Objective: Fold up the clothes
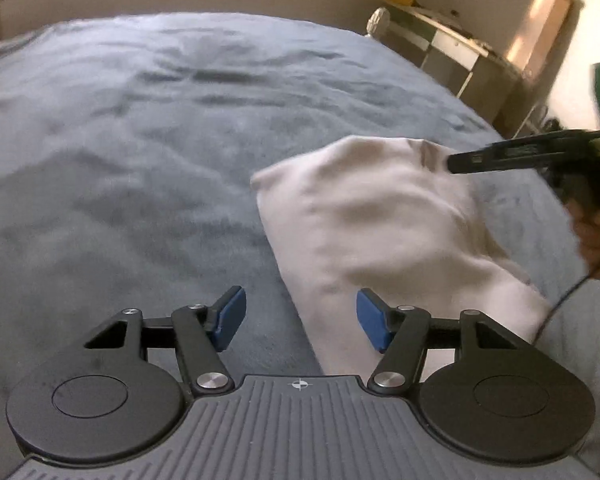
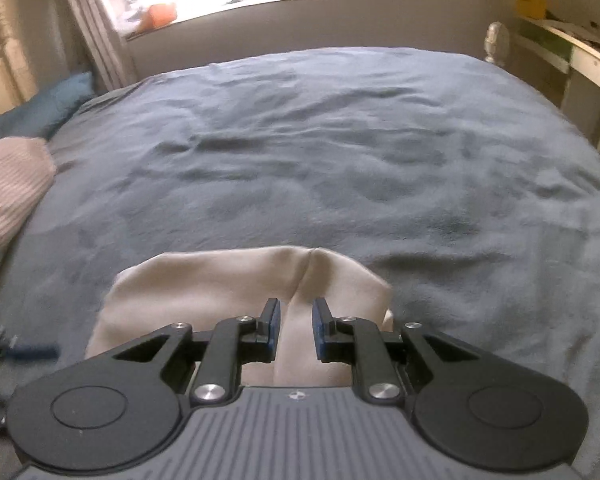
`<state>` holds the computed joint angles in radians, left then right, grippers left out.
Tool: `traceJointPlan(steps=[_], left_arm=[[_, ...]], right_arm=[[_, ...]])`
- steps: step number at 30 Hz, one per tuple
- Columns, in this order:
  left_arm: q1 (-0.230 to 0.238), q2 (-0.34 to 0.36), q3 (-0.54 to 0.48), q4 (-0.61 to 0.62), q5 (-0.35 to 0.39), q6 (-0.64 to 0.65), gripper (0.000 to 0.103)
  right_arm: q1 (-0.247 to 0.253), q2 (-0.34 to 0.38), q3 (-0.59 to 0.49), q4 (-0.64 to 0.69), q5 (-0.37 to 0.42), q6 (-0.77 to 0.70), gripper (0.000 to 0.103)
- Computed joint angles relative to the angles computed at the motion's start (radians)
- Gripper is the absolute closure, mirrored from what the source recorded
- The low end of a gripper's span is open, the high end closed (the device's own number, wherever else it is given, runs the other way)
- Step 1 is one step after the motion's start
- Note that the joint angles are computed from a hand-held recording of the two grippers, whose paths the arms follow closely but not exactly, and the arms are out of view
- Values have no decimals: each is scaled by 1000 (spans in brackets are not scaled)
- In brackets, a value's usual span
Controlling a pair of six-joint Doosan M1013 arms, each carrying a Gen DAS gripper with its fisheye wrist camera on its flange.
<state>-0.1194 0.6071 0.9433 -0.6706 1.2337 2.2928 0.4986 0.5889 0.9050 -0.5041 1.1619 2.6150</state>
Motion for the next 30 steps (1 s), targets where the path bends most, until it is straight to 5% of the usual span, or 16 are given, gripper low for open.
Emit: traceJointPlan(steps=[8,13,20,30], left_arm=[[5,-25,68,-36,-17,38,50],[4,-28,75,-23,-21,30,50],[1,-32,77,-6,-20,11,50],[-3,-41,91,19,-31,5,50]], right_arm=[[-13,45,-8,7,91,83,86],[12,100,-149,-45,204,-15,86],[42,147,-263,5,51,-165,86],[22,182,-245,103,29,-239,89]])
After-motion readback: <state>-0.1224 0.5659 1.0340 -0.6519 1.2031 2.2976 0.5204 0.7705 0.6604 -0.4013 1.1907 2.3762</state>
